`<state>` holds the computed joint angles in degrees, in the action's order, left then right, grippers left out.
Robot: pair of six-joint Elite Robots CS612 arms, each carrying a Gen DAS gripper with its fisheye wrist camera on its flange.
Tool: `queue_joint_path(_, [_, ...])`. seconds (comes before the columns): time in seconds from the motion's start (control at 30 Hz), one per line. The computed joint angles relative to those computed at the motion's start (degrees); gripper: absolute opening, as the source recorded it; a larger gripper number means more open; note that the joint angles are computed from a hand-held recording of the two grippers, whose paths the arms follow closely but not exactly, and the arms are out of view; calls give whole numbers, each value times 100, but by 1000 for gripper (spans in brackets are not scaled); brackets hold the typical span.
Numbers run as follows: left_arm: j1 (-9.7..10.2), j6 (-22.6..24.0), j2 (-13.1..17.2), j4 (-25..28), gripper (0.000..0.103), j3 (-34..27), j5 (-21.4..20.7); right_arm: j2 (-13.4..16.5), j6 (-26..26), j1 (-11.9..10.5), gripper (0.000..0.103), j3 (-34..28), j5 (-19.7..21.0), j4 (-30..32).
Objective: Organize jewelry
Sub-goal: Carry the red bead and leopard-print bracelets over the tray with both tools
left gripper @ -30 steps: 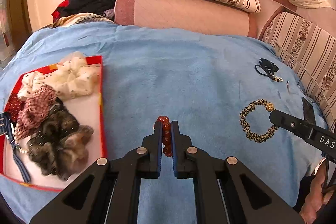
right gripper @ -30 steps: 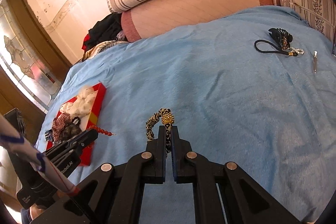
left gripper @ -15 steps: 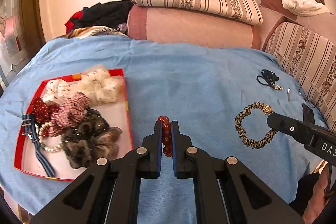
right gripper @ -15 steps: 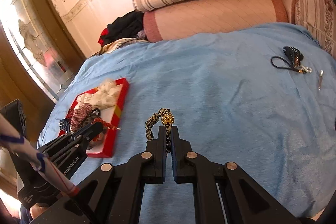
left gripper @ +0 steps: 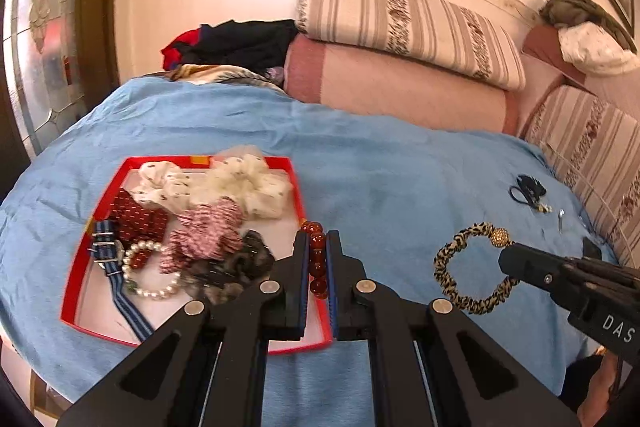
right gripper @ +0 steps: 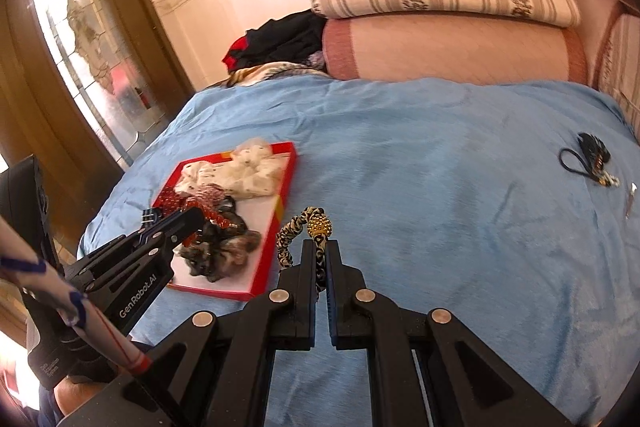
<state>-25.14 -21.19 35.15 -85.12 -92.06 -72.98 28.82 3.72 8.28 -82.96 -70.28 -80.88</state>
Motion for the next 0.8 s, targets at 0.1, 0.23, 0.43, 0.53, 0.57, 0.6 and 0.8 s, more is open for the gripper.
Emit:
queue_joint_path(0.1, [84,-118,5,-7,7,-13,63,-93,-97,84,5,179,37,-62])
queue_joint_path(0.23, [206,-304,19,24,7,-16,197,-237,-194,205,5,505,131,-210])
queue_joint_path(0.43, [414,-715,50,143,7,12,312,-450,-326,390,5,1043,183,-464])
queue_joint_path(0.53, [532,-909,74,179,7,35,297,-560,-328,458,5,1326,231,-602])
queue_joint_path(0.57, [569,-970,82,203,7,36,302,-589,-307,469,5,1404,258,-653])
queue_joint_path(0.6, [599,-1014,88,212,7,40,287,-621,-296,481,5,1483,270,-700])
queue_joint_path(0.8, [727,-1252,107,344,7,103,325,-795,-250,570,5,1961,263,-916])
